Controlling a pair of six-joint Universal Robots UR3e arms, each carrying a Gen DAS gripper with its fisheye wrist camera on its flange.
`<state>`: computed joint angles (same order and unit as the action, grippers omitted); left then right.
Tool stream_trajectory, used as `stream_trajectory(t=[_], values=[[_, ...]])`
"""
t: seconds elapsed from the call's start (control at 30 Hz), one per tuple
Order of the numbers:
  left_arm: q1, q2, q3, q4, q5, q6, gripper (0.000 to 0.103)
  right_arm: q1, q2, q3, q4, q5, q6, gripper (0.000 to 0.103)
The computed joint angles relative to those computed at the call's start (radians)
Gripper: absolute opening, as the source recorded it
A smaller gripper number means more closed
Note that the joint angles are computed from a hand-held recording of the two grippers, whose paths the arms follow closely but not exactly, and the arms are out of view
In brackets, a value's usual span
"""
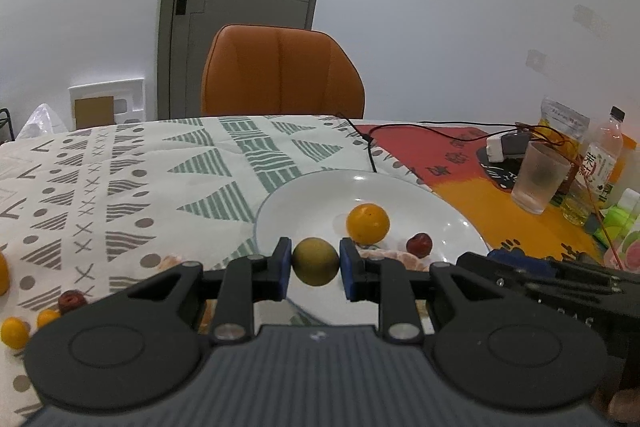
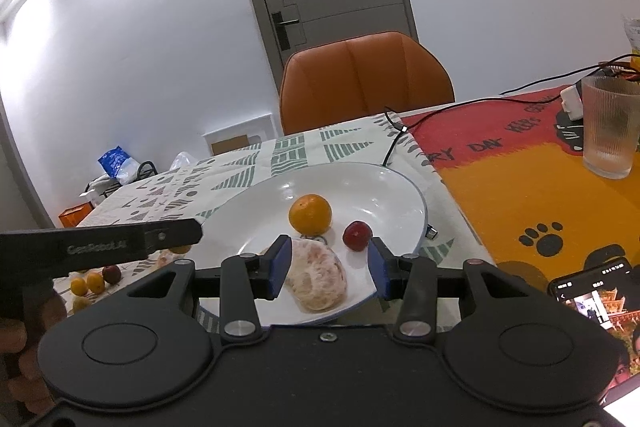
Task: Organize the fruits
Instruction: 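Open the right tool releasing the pomelo piece onto the plate while the left tool releases the citrus, then move both open tools back toward the remaining fruit on the tablecloth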
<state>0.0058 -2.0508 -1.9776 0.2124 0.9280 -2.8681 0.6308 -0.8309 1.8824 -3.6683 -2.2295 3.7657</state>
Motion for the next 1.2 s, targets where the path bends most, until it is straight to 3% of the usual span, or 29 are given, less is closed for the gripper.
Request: stream_trajectory(t=[0.23, 0.4, 0.57, 0.8, 0.97, 1.2], values=[[-0.002, 0.022, -0.033, 0.049, 0.047, -0.028, 0.032, 0.002, -0.003, 0.010, -0.012, 0.003, 0.015, 0.044], [0.034, 0.049, -0.085, 0.100, 0.057, -0.045, 0.065, 0.009, 0.003, -0.010, -0.010, 0.006, 0.013, 0.049], [0.084, 0.079, -0.134, 0.142, 0.059, -0.054, 0.084, 0.027, 0.010, -0.044, 0.009, 0.000, 0.006, 0.060], [0.176, 0.139, -0.200, 0.143, 0.035, -0.047, 0.087, 0.054, 0.034, -0.117, 0.035, -0.011, 0.000, 0.080], [0.250, 0.182, -0.247, 0.148, 0.005, -0.043, 0.089, 0.081, 0.056, -0.185, 0.060, -0.038, -0.022, 0.101], [0.370, 0.253, -0.304, 0.147, -0.041, -0.034, 0.092, 0.093, 0.058, -0.234, 0.096, -0.023, -0.023, 0.103]])
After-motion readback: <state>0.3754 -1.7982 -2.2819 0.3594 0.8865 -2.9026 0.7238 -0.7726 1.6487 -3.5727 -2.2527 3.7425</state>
